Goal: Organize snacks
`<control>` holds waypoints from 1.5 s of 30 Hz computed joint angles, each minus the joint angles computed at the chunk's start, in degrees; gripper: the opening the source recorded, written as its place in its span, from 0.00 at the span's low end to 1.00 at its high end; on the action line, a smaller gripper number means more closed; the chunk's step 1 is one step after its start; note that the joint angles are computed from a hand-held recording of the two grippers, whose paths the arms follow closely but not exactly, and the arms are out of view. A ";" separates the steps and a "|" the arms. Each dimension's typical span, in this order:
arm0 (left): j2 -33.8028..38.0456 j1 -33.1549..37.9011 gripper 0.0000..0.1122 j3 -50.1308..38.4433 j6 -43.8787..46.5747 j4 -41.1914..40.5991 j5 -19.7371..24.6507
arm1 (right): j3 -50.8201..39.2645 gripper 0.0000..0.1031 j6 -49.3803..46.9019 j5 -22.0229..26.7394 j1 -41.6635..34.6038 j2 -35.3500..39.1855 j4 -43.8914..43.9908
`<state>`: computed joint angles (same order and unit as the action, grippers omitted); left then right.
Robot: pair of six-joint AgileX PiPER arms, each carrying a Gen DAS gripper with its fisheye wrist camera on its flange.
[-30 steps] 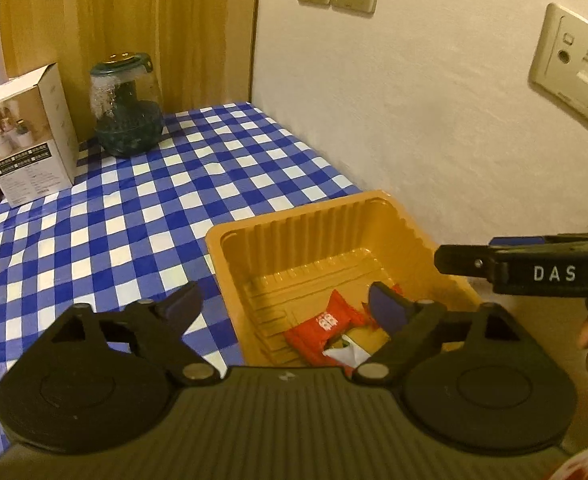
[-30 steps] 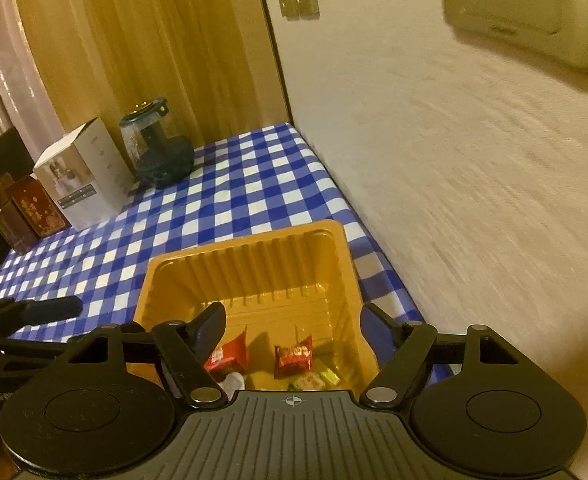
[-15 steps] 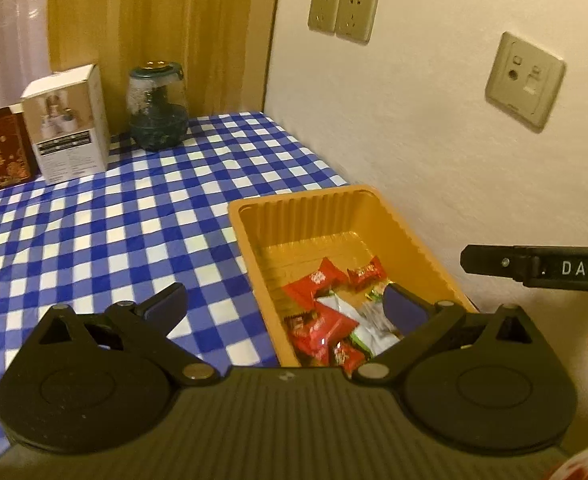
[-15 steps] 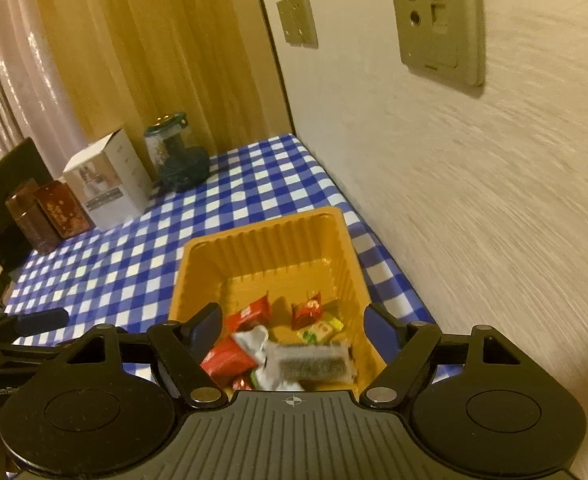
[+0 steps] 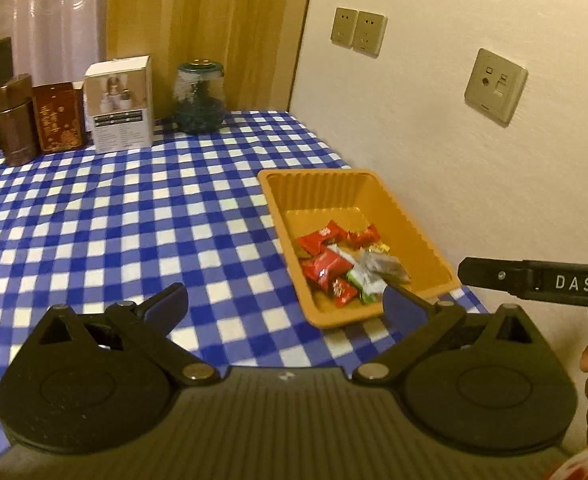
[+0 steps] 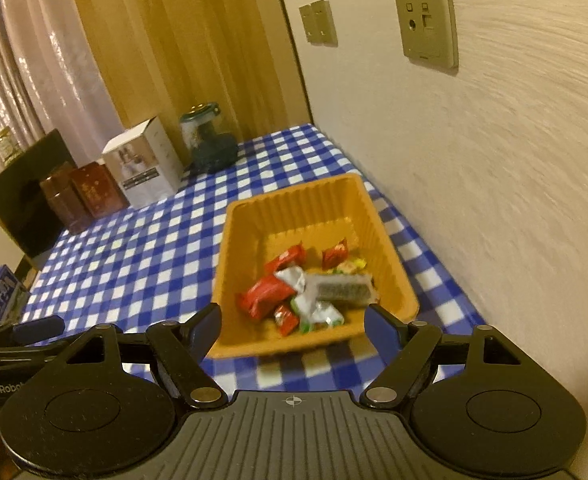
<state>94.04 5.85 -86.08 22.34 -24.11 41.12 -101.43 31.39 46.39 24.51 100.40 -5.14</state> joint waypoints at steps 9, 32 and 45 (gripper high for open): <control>-10.80 4.15 0.91 9.48 -0.54 -0.26 2.01 | 5.77 0.76 10.85 2.47 9.06 -7.49 -12.00; -26.24 8.49 0.92 18.69 -0.82 3.74 6.14 | 13.42 0.76 24.60 12.80 27.18 -17.38 -31.83; -27.54 10.55 0.92 19.56 1.95 1.21 7.44 | 14.56 0.76 25.53 12.83 28.20 -17.50 -32.82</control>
